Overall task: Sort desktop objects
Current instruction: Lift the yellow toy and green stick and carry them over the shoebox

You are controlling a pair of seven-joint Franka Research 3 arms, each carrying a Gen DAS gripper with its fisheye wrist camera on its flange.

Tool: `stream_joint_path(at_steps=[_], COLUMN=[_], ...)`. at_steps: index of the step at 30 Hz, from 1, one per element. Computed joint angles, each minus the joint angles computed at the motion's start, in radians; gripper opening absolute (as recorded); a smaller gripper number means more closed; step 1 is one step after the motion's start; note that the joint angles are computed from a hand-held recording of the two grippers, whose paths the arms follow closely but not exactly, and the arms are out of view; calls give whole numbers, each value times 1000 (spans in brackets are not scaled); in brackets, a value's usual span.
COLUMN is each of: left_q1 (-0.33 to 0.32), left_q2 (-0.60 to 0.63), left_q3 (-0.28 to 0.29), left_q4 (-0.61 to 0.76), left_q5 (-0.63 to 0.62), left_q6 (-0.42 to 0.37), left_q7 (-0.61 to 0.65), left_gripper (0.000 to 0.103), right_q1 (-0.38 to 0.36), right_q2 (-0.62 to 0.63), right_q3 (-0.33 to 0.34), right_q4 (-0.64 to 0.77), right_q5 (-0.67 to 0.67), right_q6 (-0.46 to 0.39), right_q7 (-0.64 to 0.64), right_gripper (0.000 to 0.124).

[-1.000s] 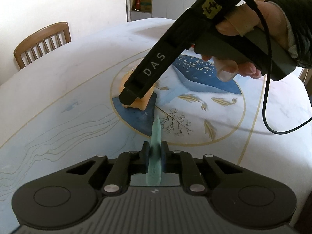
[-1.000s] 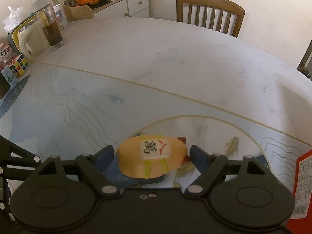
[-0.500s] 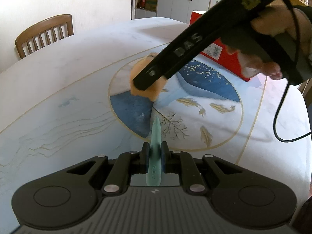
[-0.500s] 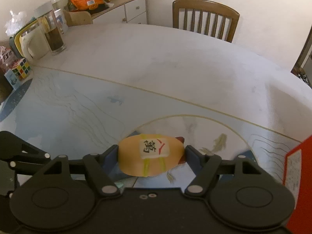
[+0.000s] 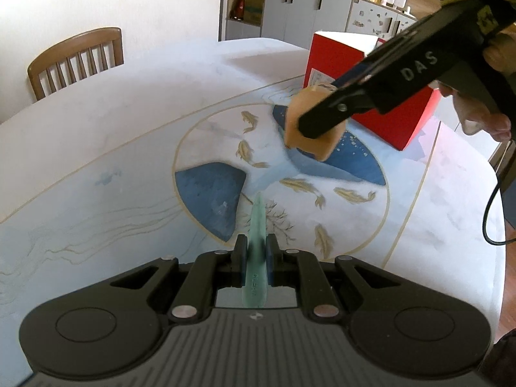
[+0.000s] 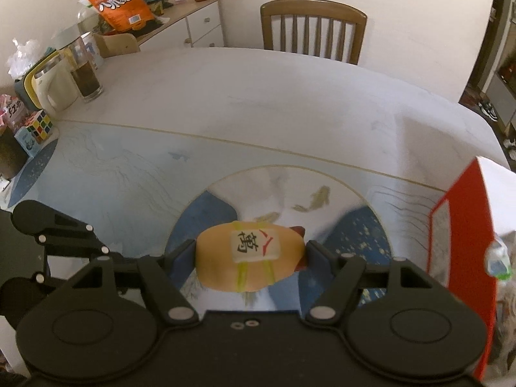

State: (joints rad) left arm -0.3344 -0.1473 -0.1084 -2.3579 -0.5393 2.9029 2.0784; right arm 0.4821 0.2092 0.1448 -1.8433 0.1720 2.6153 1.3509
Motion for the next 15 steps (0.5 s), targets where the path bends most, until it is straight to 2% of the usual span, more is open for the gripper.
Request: stream_joint_path(at_steps=[15], left_q1=[-27], left_q2=[-24], left_q3=[-20], left_q4=[41], left_q5=[86], left_q6=[6], left_q7=[-154], left_gripper=[10], right_q1=[-53], right_q2=[-171], right_q3=[-7], right_q4=[-143], right_q5=[80], right_q6=[3], right_q7=[-76], right_gripper=[73])
